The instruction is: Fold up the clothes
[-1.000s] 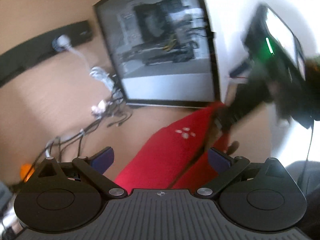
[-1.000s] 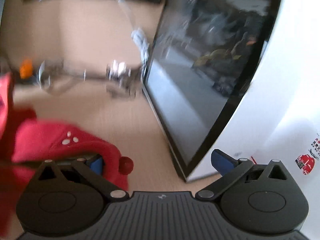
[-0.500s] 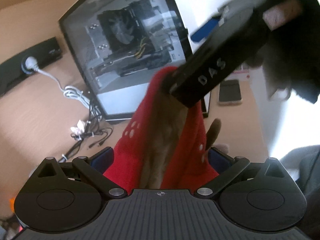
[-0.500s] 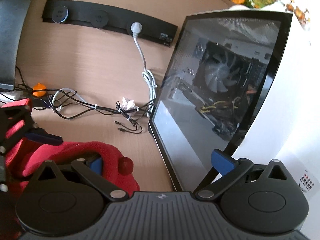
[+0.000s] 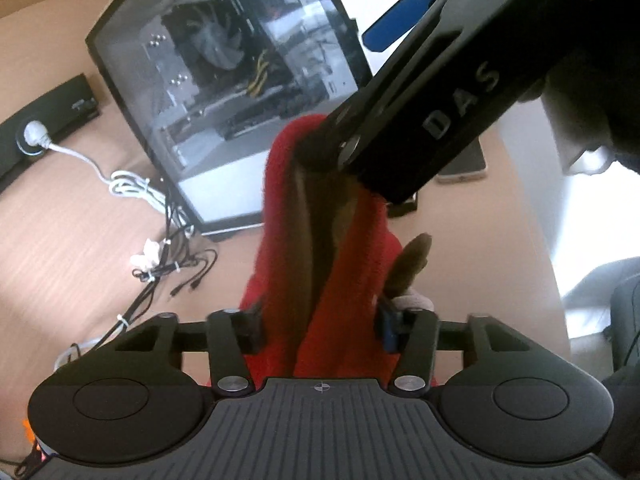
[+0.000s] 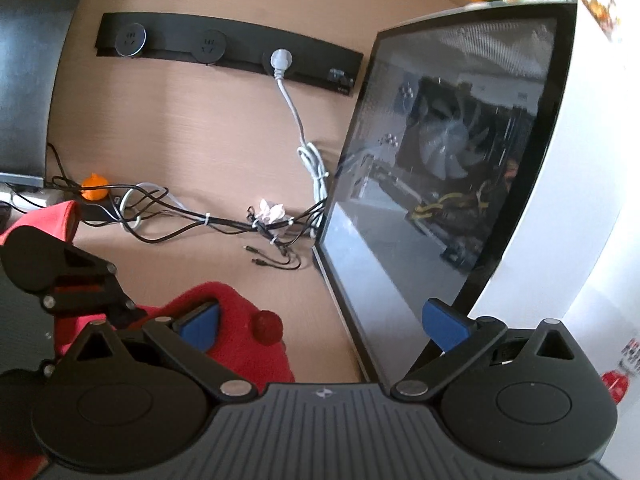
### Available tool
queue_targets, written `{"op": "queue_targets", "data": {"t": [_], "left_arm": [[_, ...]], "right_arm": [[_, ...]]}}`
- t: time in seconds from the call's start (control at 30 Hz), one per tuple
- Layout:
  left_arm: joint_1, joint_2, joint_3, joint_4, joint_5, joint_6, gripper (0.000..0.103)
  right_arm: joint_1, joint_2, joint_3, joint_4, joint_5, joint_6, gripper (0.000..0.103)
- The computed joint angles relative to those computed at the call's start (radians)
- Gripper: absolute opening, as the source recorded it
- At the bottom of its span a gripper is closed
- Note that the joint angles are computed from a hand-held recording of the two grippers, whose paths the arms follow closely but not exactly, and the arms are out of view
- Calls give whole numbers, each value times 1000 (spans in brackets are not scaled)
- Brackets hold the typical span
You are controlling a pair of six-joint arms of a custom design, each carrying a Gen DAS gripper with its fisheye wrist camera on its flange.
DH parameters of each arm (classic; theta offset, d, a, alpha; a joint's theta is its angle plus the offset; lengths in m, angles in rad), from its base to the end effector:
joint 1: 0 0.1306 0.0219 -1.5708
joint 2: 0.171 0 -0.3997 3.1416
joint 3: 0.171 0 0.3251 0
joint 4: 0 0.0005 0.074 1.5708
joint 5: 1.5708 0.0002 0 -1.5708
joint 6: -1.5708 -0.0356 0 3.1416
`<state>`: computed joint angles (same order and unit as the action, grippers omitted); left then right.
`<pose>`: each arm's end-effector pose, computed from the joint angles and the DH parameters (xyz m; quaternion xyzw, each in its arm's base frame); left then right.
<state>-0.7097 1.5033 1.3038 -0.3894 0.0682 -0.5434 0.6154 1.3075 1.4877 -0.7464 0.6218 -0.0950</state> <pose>0.3567 -0.3103 0.4027 0.5298 0.7045 -0.0691 0.4671 0.3321 0.2088 0.5315 -0.0724 0.8443 -0.0920 0.5230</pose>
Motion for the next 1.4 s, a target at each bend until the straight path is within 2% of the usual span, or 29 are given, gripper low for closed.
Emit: {"op": "queue_targets", "data": {"t": [0.03,0.1,0.17,0.27,0.33,0.4,0.53,0.63,0.7,0.8,0.9,1.03,1.1,1.17,1.27,1.33,1.37,1.4], "left_arm": [[-2,7,11,-17,-12,1,40],[-7,20,34,-48,-38,7,29],[-9,28,47,-61,-59,21,29],[1,40,80,-94,-75,74,28],[16,52,117,-131,-58,133,27],[35,59,153,-169,-35,195,27],[60,34,174,-213,-3,290,25],[79,-2,172,-231,13,352,22],[85,-41,153,-228,-4,382,17],[108,-111,111,-208,-31,409,16],[135,-190,58,-190,-90,463,16],[161,-304,-36,-203,-229,568,20],[173,-354,-81,-250,-303,644,24],[204,-409,-130,-306,-336,736,28],[297,-486,-195,-380,-265,889,42],[372,-532,-237,-394,-189,967,51],[402,-552,-257,-381,-164,986,55],[428,-573,-274,-357,-154,998,65]], "right_arm": [[-10,-15,-16,10,-30,-5,103],[-30,-48,-53,27,-77,-21,103],[-55,-82,-102,41,-95,-60,103],[-86,-65,-137,-32,-49,-190,103],[-107,-35,-155,-58,-95,-253,103],[-120,-2,-168,-44,-164,-271,103],[-122,93,-137,15,-224,-256,103],[-118,133,-120,125,-274,-265,103],[-105,140,-116,226,-303,-222,103],[-72,167,-88,381,-372,-91,103],[-17,229,-19,443,-452,41,103],[64,322,91,456,-545,195,103],[102,369,150,405,-620,245,103],[135,413,212,324,-661,299,103],[157,424,234,287,-671,349,103],[136,394,222,260,-705,286,103],[113,380,219,241,-727,225,103],[87,369,216,225,-748,165,103]]}}
